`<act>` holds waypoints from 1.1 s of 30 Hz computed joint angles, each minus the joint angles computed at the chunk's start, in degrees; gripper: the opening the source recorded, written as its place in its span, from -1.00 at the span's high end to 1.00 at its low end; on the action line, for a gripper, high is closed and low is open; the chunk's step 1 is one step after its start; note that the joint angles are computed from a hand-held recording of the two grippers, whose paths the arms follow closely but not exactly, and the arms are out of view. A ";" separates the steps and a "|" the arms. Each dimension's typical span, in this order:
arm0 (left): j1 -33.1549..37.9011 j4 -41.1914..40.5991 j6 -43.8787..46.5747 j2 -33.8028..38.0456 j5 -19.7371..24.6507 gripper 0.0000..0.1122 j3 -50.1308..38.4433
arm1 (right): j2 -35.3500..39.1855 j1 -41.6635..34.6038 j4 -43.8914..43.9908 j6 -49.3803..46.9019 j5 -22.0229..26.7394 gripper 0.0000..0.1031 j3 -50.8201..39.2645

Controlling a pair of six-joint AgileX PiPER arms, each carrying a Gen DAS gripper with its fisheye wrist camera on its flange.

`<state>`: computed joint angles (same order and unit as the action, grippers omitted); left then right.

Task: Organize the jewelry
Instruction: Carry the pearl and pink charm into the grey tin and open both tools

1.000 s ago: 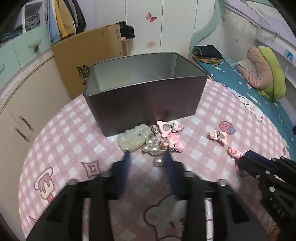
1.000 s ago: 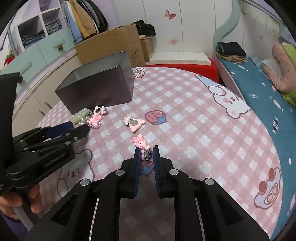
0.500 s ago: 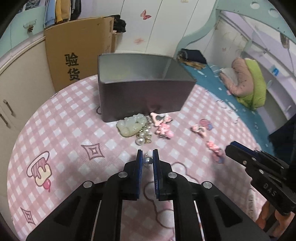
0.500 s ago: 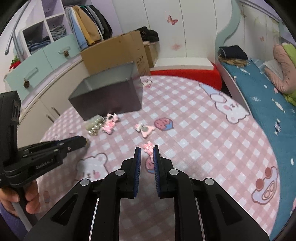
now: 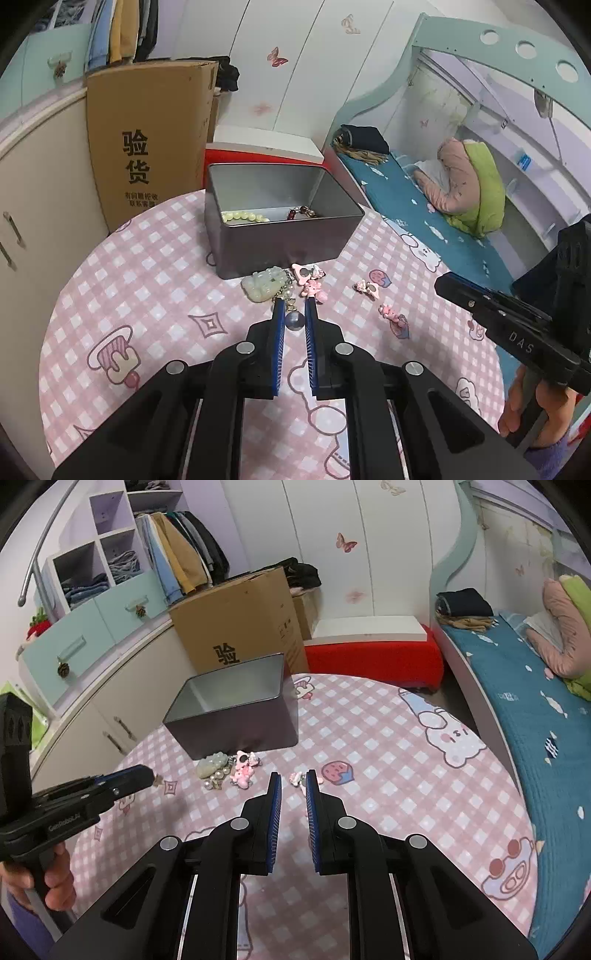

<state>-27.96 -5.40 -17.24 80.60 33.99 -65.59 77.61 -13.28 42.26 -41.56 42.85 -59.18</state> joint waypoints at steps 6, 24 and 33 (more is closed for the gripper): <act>6.66 -17.14 14.99 1.35 1.88 0.84 -4.79 | 2.78 1.79 0.06 2.09 2.20 0.72 -6.17; 7.35 0.91 4.42 27.28 19.35 0.83 -38.70 | 27.11 18.12 -19.99 26.31 6.07 0.72 -38.73; 7.23 1.15 4.43 28.85 19.31 0.82 -39.33 | 30.86 18.66 -21.51 27.73 7.71 0.72 -40.92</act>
<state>-20.73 -4.25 -12.80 109.44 53.30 -104.93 108.47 5.38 20.75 -13.83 50.56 -100.10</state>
